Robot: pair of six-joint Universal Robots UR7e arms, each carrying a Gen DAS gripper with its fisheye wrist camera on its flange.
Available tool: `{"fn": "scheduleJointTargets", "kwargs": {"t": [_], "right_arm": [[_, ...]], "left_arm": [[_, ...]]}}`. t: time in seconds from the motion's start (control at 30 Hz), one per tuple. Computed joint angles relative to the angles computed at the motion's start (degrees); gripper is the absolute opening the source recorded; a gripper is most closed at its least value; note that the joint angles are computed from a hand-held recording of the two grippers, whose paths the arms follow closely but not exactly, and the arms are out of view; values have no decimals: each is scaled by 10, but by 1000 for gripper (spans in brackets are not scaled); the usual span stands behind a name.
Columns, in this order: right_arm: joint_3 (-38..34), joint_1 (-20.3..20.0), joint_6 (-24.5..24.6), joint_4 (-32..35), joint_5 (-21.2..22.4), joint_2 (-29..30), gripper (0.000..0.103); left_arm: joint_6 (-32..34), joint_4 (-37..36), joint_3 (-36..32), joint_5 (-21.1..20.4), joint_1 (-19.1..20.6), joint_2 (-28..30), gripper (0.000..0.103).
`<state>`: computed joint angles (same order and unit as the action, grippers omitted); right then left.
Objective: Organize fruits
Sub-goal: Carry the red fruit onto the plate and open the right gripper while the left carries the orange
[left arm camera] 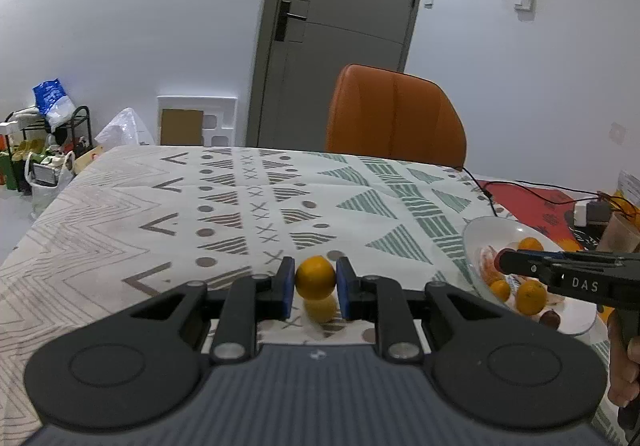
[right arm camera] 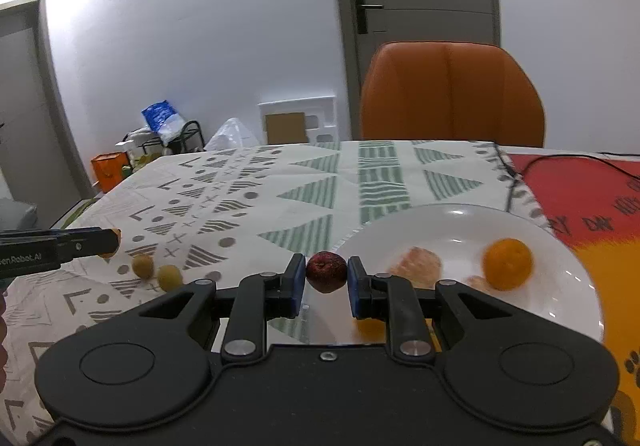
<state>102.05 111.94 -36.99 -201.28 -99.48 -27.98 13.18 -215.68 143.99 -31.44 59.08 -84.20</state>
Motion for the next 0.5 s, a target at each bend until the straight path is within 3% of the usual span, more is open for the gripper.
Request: {"fn": "scheduleJointTargets", "kwargs": {"t": [0.5], "right_arm": [[32, -32, 8, -46, -17, -30, 21]], "left_arm": [[-2, 4, -19, -25, -12, 46, 20]]}}
